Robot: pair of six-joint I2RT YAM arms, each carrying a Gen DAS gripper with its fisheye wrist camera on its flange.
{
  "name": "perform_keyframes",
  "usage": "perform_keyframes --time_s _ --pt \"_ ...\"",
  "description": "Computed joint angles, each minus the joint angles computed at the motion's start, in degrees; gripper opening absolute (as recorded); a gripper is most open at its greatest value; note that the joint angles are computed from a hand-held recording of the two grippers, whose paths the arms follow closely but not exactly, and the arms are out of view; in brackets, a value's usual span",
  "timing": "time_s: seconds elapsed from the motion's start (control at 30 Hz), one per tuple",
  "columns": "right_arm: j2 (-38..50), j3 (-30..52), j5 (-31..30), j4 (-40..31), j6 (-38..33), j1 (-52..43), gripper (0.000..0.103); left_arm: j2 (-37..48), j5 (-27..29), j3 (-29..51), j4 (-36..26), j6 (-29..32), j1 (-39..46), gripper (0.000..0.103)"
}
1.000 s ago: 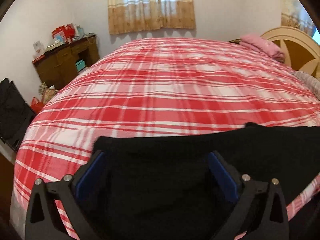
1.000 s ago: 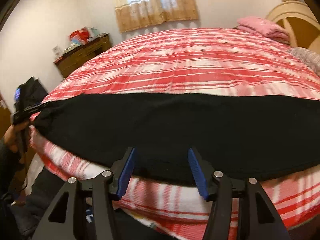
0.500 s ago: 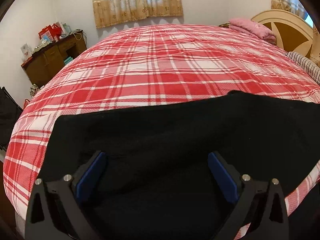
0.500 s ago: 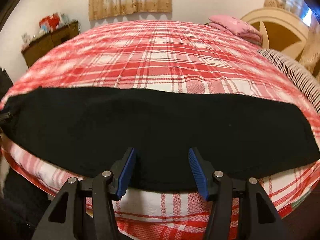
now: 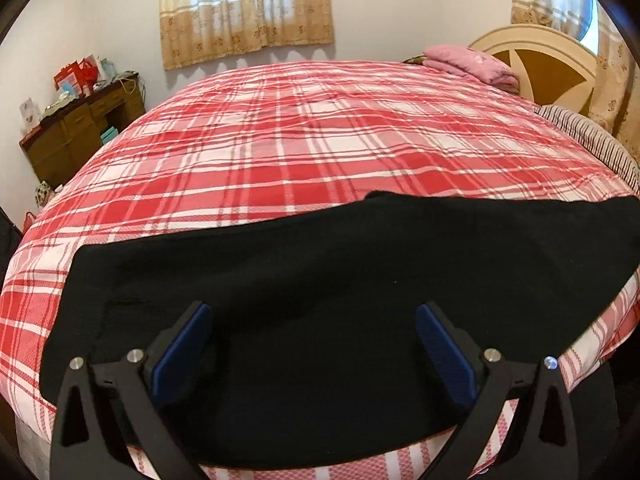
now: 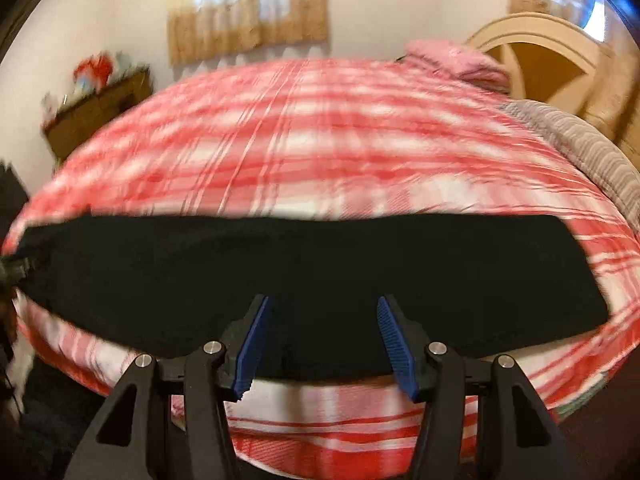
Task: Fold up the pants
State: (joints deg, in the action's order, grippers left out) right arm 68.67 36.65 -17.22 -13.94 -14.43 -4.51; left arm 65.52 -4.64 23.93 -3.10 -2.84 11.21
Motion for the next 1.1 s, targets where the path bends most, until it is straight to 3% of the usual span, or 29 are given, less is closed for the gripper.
perform_keyframes --time_s 0.2,0.33,0.47,0.6,0.73,0.93,1.0,1.03,1.1 --pt "10.76 12.80 -23.16 -5.99 4.05 -28.27 0.057 -0.09 -1.57 -1.05 1.02 2.07 2.04 0.103" --pt "18.63 18.93 -28.23 -7.24 5.60 -36.59 0.057 0.03 -2.31 -2.15 2.74 3.47 4.36 0.103" --pt "25.26 23.43 -34.00 -12.63 2.27 -37.98 0.057 1.70 -2.63 -3.44 5.48 6.85 8.32 0.103" --pt "27.13 22.64 -33.05 -10.03 2.73 -36.54 0.052 0.75 2.74 -4.00 6.06 9.02 15.27 0.103" --pt "27.77 23.12 -33.11 -7.41 4.88 -35.84 0.052 -0.60 2.68 -3.84 6.50 11.73 17.91 0.103" --pt "31.64 24.86 -33.91 -3.65 6.19 -34.33 0.051 1.13 7.28 -2.91 7.90 13.23 26.60 0.103" --pt "32.42 26.24 -34.37 -5.93 4.22 -34.25 0.043 2.07 7.48 -3.17 9.35 13.78 28.09 0.103" --pt "34.01 28.16 -36.02 -9.43 2.24 -34.42 0.031 2.95 7.64 -3.07 9.89 13.88 28.69 0.103" --pt "35.64 28.74 -38.32 -10.75 1.51 -35.00 0.030 4.49 9.43 -2.92 10.90 13.67 30.37 0.103"
